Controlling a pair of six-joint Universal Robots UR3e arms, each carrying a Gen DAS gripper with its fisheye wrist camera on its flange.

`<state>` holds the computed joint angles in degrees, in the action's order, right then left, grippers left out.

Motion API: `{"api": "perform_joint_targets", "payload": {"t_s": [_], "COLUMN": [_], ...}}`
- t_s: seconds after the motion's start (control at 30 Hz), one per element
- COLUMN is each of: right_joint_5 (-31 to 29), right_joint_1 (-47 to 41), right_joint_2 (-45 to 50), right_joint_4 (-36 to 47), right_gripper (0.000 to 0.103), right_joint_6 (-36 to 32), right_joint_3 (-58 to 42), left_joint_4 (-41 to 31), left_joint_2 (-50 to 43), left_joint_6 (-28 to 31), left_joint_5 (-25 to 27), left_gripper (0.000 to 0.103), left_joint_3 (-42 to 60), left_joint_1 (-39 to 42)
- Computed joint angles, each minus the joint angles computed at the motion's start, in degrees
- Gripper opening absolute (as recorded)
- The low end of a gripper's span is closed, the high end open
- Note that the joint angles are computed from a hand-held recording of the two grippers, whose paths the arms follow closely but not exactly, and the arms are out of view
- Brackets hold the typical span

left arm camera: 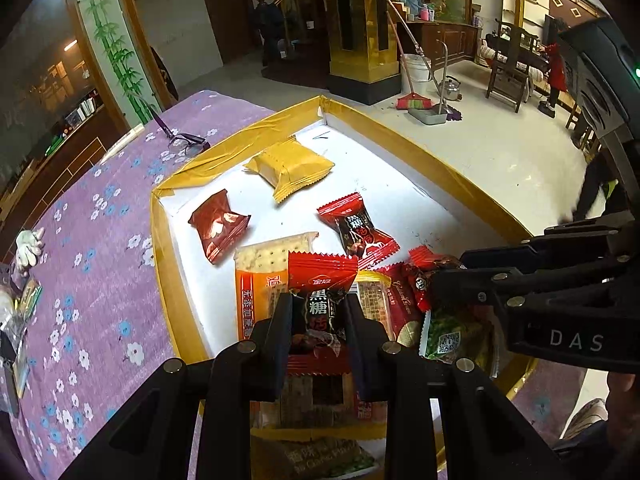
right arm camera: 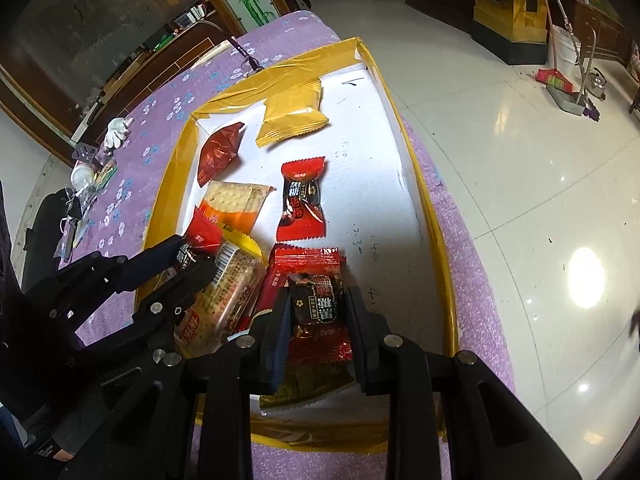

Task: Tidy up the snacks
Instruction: 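Carry both red candies into the tray and open both tools to release them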

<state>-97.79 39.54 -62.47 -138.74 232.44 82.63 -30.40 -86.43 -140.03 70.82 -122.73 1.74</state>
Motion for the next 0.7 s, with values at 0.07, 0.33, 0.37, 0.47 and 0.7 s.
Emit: {"api": "perform_joint_targets", "payload": {"t_s": [0.07,0.33,0.37,0.47,0.7], "right_joint_5": [-0.1,0.1,0.0,-0.1,-0.2], "right_joint_1": [-0.1,-0.8,-0.8,-0.8,-1.2], "right_joint_2": [0.3,1.1,1.2,1.4,2.4], "right_joint_4": [0.3,0.3,0.3,0.5,1.4], "right_gripper": [0.026,0.026,0.026,0.026,0.026], "right_joint_6": [-0.4,-1.7,-1.6,-1.8,-2.8], "right_joint_3": [-0.6,-1.5,-1.6,-1.9,-3.4], "left_joint_4": [0.5,1.7,1.8,2.5,3.1], "left_joint_2": [-0.5,-2.5,-2.6,-2.8,-3.7], "left_joint_6": [0.0,-0.3,-0.3,-0.3,-0.4], "left_joint_5": [0.2,0.6,0.6,0.6,0.1], "left_gripper": [0.026,0.026,0.026,0.026,0.028], "left_joint_3": [0.2,1.5,1.6,1.5,1.8], "left_joint_1": [-0.3,-1.3,-1.3,-1.4,-1.2]}}
